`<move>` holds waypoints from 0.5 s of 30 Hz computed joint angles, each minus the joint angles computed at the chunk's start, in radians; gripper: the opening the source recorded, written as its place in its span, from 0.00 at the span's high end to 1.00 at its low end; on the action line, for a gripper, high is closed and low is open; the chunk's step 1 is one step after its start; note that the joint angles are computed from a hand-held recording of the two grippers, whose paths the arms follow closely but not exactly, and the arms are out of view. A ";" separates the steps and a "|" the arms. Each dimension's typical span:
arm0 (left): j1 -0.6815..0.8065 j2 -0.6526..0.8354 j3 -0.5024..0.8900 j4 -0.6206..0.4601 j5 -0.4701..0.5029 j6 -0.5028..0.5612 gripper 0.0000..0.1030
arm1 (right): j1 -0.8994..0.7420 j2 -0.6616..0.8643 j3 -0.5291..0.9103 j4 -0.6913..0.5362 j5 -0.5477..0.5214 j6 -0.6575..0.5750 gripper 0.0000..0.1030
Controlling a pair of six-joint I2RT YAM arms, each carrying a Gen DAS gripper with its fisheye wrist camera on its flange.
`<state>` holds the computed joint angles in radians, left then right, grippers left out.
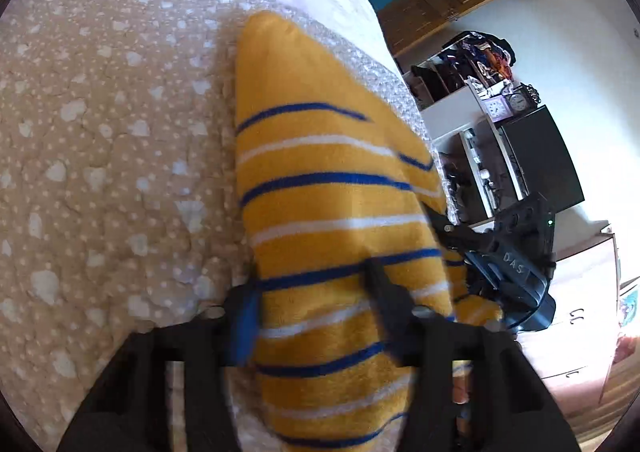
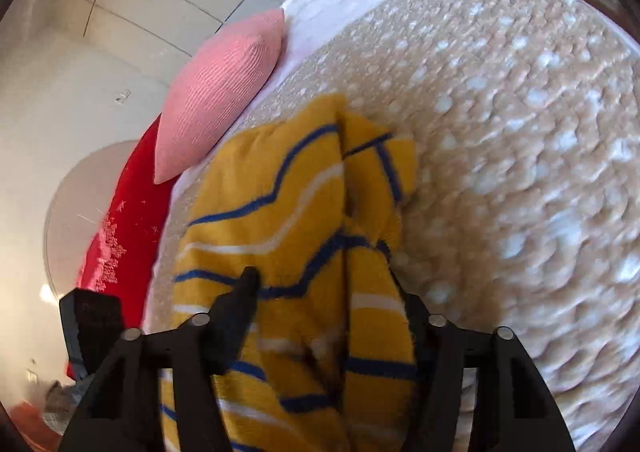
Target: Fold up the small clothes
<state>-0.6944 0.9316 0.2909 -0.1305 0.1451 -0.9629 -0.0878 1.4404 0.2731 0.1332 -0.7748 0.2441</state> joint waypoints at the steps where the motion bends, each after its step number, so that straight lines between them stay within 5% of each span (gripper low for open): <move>1: -0.006 -0.034 0.036 -0.075 -0.027 0.022 0.58 | 0.009 -0.027 -0.006 -0.002 -0.003 0.012 0.57; 8: -0.144 0.014 0.262 -0.364 -0.266 0.074 0.58 | -0.010 -0.239 -0.070 0.027 -0.097 0.100 0.61; 10: -0.220 0.113 0.289 -0.412 -0.358 0.019 0.57 | -0.007 -0.213 -0.090 0.034 -0.014 0.069 0.50; 12: -0.291 0.158 0.259 -0.403 -0.393 -0.048 0.54 | 0.043 -0.200 -0.096 -0.014 0.191 0.022 0.45; 15: -0.476 0.168 0.228 -0.435 -0.573 -0.221 0.45 | -0.079 -0.424 -0.121 -0.237 0.126 -0.070 0.43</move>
